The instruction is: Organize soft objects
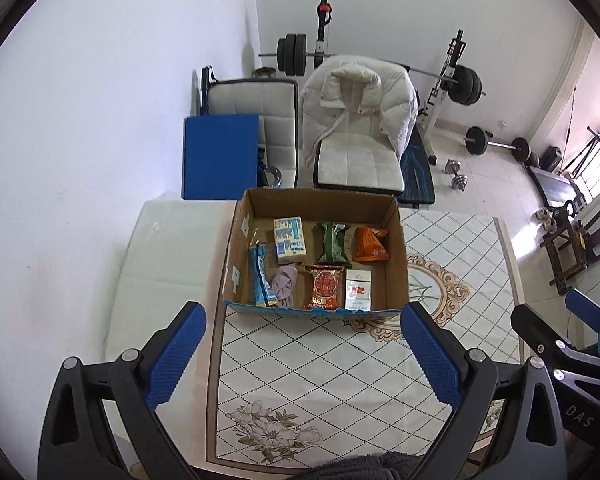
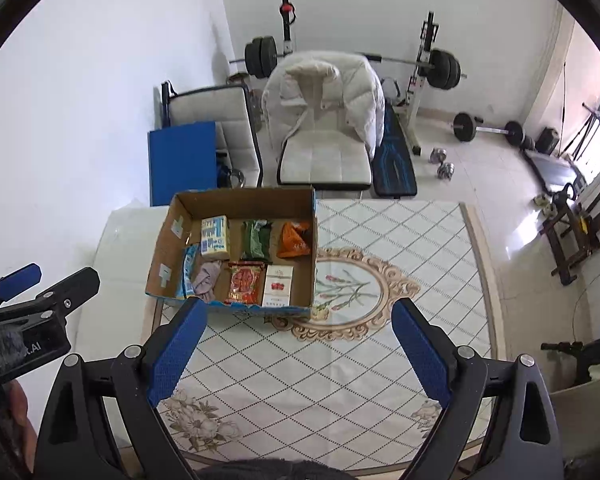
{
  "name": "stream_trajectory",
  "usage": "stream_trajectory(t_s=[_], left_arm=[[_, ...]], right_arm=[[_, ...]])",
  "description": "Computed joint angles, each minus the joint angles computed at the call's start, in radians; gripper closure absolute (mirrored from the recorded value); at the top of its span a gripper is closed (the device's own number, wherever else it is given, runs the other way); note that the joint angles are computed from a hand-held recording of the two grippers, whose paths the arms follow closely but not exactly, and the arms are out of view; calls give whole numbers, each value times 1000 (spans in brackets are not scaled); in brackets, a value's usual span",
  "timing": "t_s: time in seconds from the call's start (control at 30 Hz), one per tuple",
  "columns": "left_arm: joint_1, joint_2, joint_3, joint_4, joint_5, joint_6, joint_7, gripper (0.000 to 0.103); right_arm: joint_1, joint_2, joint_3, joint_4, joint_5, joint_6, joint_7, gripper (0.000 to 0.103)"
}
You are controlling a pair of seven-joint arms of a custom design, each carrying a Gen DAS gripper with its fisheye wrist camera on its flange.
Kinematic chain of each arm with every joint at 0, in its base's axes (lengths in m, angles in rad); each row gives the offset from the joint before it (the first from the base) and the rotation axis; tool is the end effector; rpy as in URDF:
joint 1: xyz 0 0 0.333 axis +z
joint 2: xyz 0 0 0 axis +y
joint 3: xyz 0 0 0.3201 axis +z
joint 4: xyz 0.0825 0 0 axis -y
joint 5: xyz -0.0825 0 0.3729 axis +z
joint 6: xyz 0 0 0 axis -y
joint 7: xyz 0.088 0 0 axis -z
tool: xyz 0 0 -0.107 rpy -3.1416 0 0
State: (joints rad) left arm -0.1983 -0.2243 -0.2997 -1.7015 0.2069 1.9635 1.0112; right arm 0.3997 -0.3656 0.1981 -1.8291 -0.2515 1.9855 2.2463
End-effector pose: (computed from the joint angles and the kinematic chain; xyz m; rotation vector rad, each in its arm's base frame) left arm 0.4389 -0.2486 0.7235 -1.9330 1.8953 -0.5394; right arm 0.3737 0.2627 0.7336 -1.8338 1.8912 -0.5369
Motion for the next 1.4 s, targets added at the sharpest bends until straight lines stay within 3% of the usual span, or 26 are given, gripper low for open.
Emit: stream_trajectory(t_s=[1.4], left_arm=[[-8,-52,-40,-12,39,10,-48,3]], right_arm=[[-29,-75,44,31,-98,-83,47,7]])
